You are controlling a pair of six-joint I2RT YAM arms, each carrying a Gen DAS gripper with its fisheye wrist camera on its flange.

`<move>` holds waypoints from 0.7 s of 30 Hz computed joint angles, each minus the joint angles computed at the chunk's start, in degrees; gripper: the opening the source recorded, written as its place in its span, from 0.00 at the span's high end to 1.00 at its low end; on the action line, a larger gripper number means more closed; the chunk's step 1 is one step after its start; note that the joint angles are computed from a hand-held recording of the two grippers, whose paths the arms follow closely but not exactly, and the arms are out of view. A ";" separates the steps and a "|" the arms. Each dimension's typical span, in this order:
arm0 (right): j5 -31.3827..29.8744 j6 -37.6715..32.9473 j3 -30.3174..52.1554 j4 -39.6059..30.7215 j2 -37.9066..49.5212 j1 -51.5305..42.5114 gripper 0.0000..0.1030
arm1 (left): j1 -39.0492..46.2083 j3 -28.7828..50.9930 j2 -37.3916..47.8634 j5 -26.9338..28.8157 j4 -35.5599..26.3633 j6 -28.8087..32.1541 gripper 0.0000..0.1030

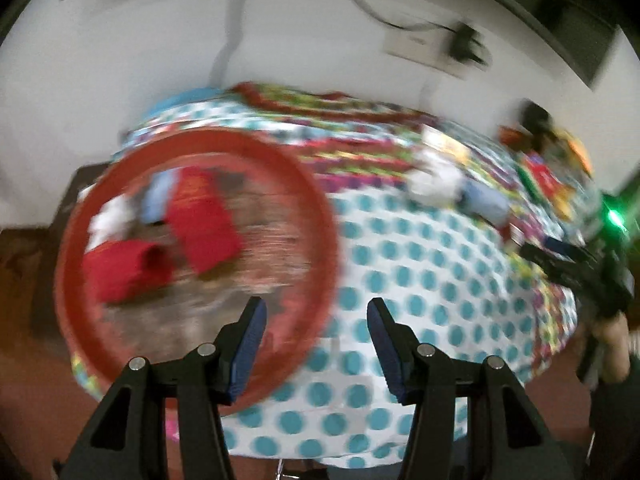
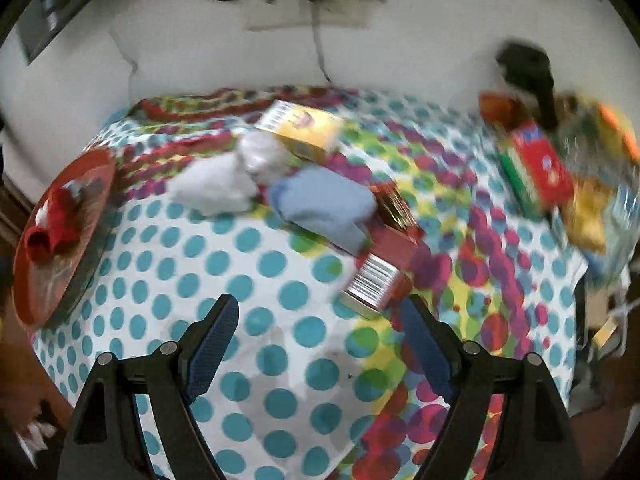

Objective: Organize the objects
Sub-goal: 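Move both tools back toward the items on the bedspread, then grasp the light blue sock with the left tool while the right tool grasps the red barcode box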

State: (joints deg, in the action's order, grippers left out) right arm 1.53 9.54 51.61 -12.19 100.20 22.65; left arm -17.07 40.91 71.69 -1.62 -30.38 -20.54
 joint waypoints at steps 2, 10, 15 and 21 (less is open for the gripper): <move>-0.40 -0.21 -0.50 1.25 0.72 -0.72 0.22 | -3.77 1.16 3.58 -0.10 2.16 -0.11 0.48; -3.32 0.62 1.10 5.57 6.42 -3.33 0.25 | -11.79 13.76 21.68 1.12 6.29 1.63 0.48; -5.91 -0.34 1.73 7.99 9.48 -5.00 0.51 | -14.69 24.58 32.99 1.98 6.22 3.60 0.48; -8.02 -6.04 -1.78 10.20 7.36 -7.32 0.68 | -17.27 39.58 45.40 1.40 2.35 8.82 0.48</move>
State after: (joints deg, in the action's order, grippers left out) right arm -6.49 3.50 49.83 -1.99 107.55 15.32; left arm -34.34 80.49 117.09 -0.23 -28.03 -11.72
